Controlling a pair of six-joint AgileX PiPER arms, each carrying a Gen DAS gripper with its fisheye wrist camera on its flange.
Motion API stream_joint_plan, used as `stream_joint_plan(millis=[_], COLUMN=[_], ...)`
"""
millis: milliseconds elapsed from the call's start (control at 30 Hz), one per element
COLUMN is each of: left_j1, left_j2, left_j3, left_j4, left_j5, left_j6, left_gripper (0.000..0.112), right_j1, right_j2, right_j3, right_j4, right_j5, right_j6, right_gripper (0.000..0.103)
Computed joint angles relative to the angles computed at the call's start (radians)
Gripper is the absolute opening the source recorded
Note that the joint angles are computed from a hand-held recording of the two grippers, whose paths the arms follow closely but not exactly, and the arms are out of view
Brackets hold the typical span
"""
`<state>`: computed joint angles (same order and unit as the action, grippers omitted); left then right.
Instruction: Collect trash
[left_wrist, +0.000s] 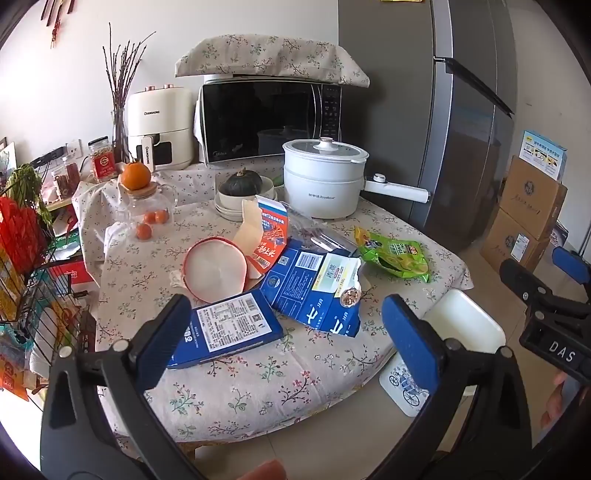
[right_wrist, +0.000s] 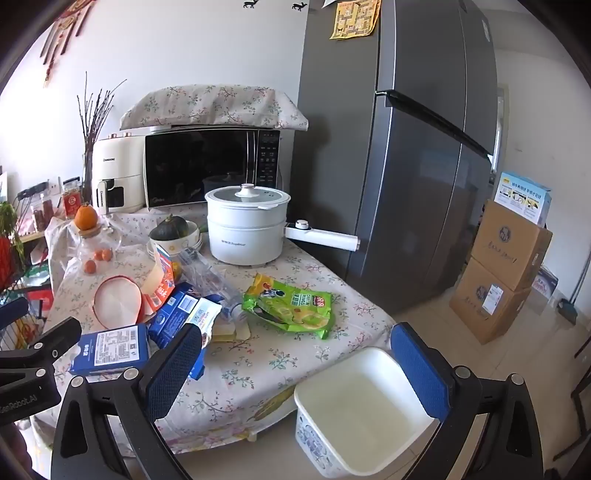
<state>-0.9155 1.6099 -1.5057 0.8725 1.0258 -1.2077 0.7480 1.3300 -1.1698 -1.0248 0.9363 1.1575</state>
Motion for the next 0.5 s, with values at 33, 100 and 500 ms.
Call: stream_joint_plan(millis=[33,100,500], left_j1=[0.0,-0.001,0.02], left_j2=[0.0,0.0,0.01], left_j3=[0.0,0.001,0.005], left_j4=[0.001,0.005,-0.008], left_j5=[-0.002,-0.001,-0.014], left_j6=[0.0,-0.005,0.012], left_gripper=[0.102,0.102,0.102], right_j1=[0.0,0.0,-0.047], right_j2=[0.0,0.001,0.014], right_j3=[0.0,0.0,-0.004], right_j4=[0.0,0.001,0.014], right_j5=[0.0,-0.001,-0.039], right_j6=[0.0,0.0,-0.016], right_gripper=[0.103,0.103,0.103])
